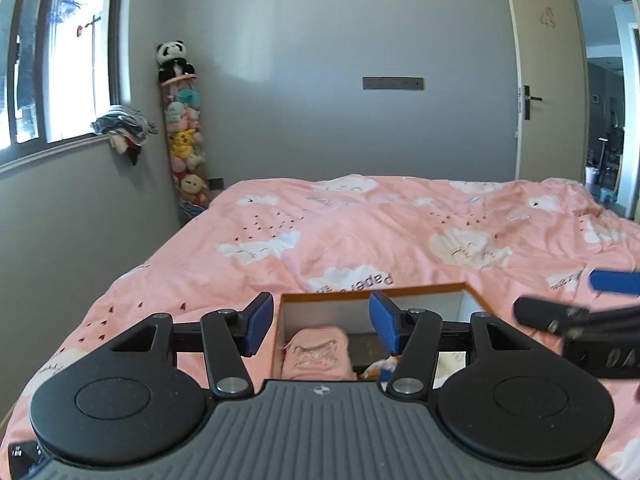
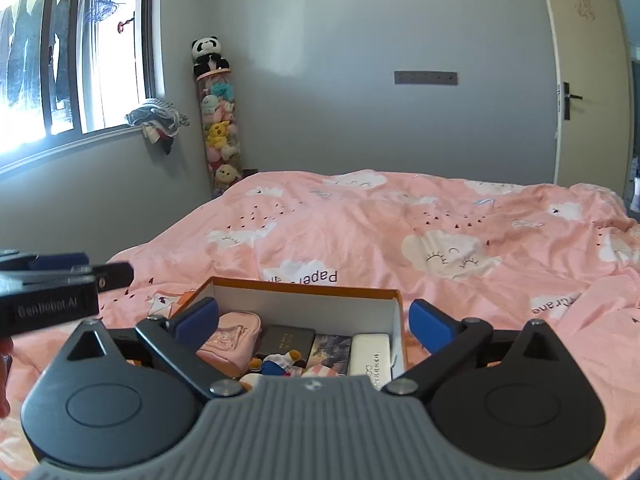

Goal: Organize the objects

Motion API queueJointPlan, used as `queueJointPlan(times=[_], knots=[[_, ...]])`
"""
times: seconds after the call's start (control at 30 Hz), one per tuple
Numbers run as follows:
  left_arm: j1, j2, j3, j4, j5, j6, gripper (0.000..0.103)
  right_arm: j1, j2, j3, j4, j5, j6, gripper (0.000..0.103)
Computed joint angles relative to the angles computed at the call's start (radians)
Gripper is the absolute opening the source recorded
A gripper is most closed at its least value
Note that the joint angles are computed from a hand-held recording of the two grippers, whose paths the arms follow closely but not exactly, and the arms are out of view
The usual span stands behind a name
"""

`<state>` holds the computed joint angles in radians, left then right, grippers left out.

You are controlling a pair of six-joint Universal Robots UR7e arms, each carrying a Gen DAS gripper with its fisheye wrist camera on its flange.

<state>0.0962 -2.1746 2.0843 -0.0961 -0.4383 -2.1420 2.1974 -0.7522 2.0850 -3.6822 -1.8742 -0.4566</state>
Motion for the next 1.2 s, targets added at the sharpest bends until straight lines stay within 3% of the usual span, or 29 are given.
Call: queueJointPlan(times=[0.1,0.23,0.47,0.63,0.8,1.2], knots=[[-0.014,-0.017,0.035,-0.002,-0.05,-0.02,0.065,0.005,0.012,0.02,-0.054,-0.019,-0.027,0.102],[-0.049,-0.089,0.08,-0.079,-0.088,0.076,0.065,0.0,0.034,0.05,-0.126,-0.031,-0.033,0.102],[-0.027,-0.152,0.131,-0.175,-0.067,0.131,0.065,-0.019,0.081,0.056,-0.166,-0.045,-0.048,0.102],[0.051,-0.157,0.152,-0.222,-0.042,0.161,0.065,-0.033,0.118,0.035,-0.155,-0.065,-0.064,0.102],[0.144,-0.171,0.175,-0.336,0.0,0.262,0.065,-0.045,0.151,0.009,-0.128,-0.091,-0.054,0.102],[0.198,-0.17,0.192,-0.384,0.052,0.317,0.065,-0.06,0.19,-0.03,-0.11,-0.136,-0.02,0.102]])
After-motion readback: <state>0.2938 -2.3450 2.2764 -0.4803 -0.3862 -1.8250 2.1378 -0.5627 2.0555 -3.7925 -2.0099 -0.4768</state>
